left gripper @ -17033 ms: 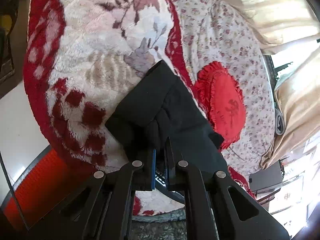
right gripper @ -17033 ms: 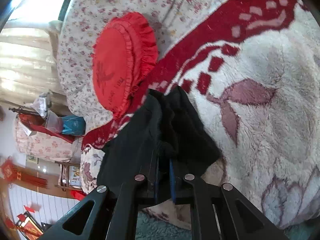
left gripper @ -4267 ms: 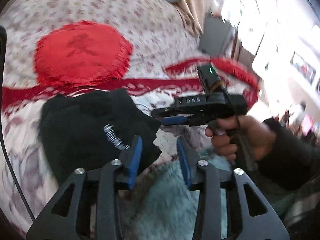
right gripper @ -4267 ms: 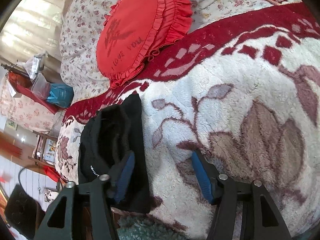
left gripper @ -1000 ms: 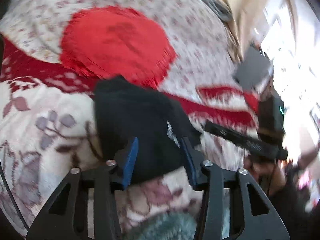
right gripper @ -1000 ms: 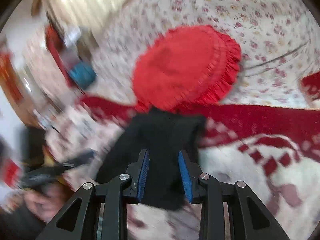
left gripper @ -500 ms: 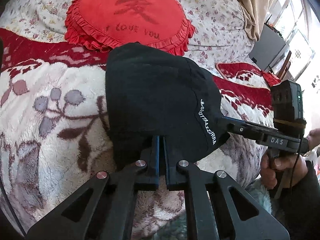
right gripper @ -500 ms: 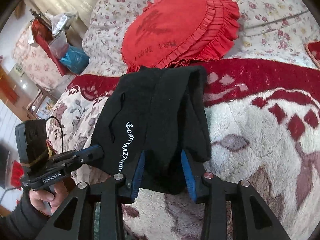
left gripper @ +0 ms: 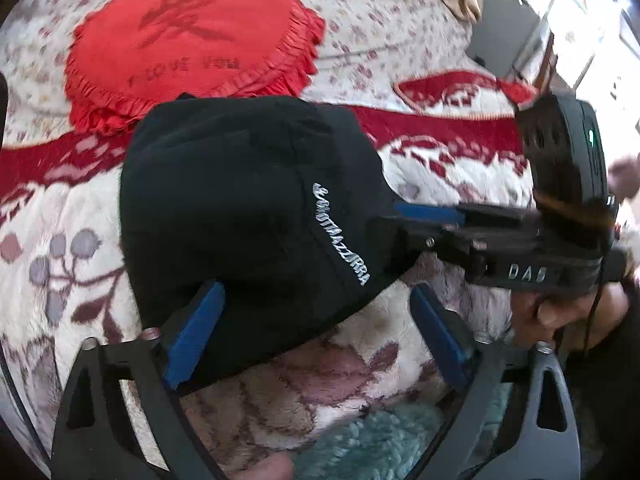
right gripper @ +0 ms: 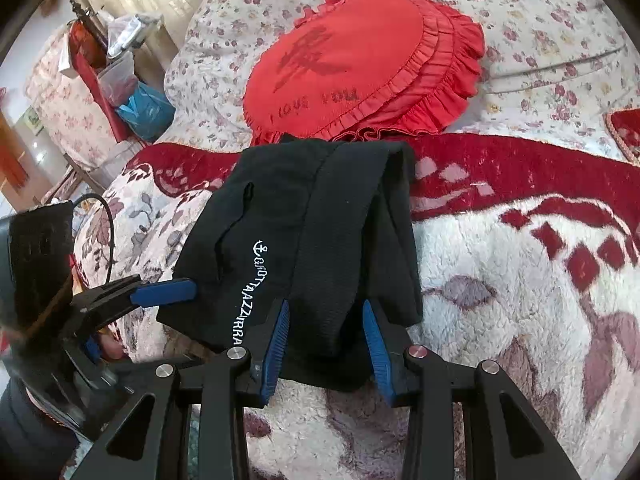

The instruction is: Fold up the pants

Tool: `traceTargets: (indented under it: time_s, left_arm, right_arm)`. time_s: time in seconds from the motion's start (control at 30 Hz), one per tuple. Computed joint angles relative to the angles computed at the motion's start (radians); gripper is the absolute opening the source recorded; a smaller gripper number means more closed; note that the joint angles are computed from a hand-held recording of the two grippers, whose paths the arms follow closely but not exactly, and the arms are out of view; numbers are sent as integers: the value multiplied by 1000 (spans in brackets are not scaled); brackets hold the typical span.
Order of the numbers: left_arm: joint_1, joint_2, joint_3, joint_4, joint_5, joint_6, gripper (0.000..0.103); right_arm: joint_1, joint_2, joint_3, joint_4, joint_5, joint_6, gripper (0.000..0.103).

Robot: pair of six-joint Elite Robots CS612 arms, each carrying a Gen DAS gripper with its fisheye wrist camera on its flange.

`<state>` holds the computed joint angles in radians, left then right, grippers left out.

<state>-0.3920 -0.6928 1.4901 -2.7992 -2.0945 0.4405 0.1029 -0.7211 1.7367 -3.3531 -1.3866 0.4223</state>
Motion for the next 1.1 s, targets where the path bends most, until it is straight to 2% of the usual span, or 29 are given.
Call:
traceTargets:
  time_s: [0.1, 0.3, 0.43, 0.53, 0.6, 0.63, 0.67, 0.7, 0.73, 0.77, 0.8, 0.87, 0.97, 1.1]
  left_arm:
    - [-5, -2, 1, 8, 14, 18, 101]
    - [-3, 1, -4, 23, -1, 21, 102]
    - [3, -13, 25, -40, -20, 19, 102]
    - [35, -7, 16, -107, -132, -48, 102]
    - [56, 12, -17, -179, -177, -152, 102]
    - [59, 18, -30, -195, -172, -191, 102]
    - [62, 26, -51, -201, -162, -236, 100]
    - [63, 35, -77, -197, -155, -271, 92]
    - [61, 44, -103, -175, -150, -284, 87]
    - [58, 52, -129, -140, -141, -287, 78]
    - [52, 59, -155, -101, -125, -287, 76]
    - [41, 74, -194, -53, -99, -294, 76]
    - [31, 103, -237, -39, -91, -333, 76]
    - [20, 141, -284, -50, -70, -376, 65]
  right_arm:
    - [-6, 1, 2, -3, 21, 9, 37]
    - [-5, 0, 3, -2, 18, 6, 37]
    - [-5, -2, 4, 3, 18, 7, 37]
    - [-5, -20, 9, 29, 9, -10, 37]
    - [4, -31, 25, -41, -65, -15, 37]
    - [8, -33, 31, -92, -104, -26, 37]
    - [8, -32, 32, -120, -119, -27, 37]
    - [7, -30, 29, -142, -132, -24, 37]
    - [8, -26, 21, -155, -151, -26, 37]
    - [12, -18, 6, -161, -186, -32, 36]
    - [13, -13, -6, -156, -199, -35, 34]
    - [6, 0, -39, -122, -178, -28, 19]
    - [1, 19, -82, -84, -145, -32, 15]
    - [8, 37, -137, 0, -163, -45, 13]
